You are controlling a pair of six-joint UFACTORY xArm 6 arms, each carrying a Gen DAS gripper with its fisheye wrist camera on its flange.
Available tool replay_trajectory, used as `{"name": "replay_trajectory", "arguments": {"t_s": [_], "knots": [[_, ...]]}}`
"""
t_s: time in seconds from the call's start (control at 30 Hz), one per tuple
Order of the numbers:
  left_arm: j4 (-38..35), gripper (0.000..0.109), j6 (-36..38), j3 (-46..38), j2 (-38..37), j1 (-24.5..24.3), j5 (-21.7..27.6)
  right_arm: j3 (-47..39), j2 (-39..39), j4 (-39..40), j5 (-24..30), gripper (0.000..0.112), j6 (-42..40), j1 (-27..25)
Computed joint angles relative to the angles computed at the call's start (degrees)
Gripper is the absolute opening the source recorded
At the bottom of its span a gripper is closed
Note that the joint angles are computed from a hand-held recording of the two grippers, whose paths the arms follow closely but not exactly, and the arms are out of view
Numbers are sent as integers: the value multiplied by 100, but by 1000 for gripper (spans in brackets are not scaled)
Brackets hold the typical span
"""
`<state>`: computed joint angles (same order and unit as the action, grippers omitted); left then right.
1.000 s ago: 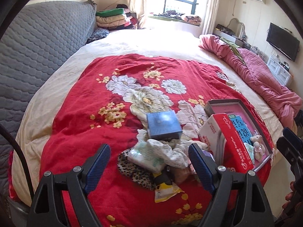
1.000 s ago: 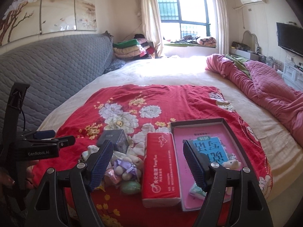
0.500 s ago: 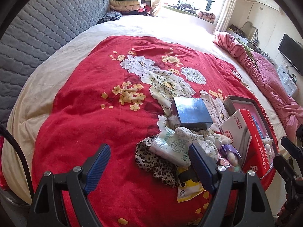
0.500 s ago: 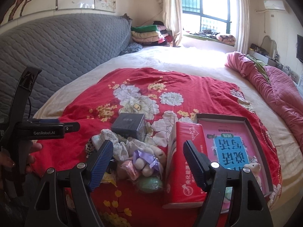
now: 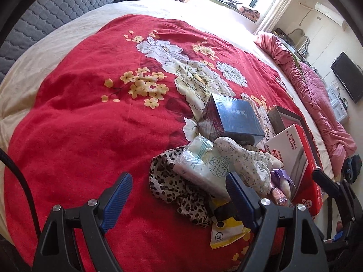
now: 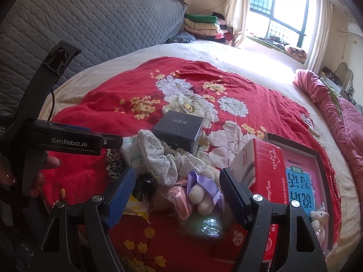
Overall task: Organize soft objects
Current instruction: 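Grasp the clear plastic wipes pack with the left tool while the right tool grasps the white floral cloth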
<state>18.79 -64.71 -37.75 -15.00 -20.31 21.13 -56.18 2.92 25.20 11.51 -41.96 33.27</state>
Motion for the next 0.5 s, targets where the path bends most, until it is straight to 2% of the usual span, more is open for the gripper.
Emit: {"name": "replay_trajectory", "arguments": {"t_s": [0.17,0.27,0.37,0.43,0.5], "knots": [[-913,78,631,31,246,23,-662,-196,351,-528,29,78,211,-27],[-1171,77,826,-63,396,21,-750,-317,562,-812,-68,77,145,14],[-1545,74,1071,-49,481,11,-807,-419,808,-1854,-291,77,623,14],[-2143,74,1476,38,512,-29,-975,-519,982,-2249,-361,78,739,16],[-2252,71,1551,40,556,-44,-995,-649,1175,-2703,-482,76,1059,-8]]}}
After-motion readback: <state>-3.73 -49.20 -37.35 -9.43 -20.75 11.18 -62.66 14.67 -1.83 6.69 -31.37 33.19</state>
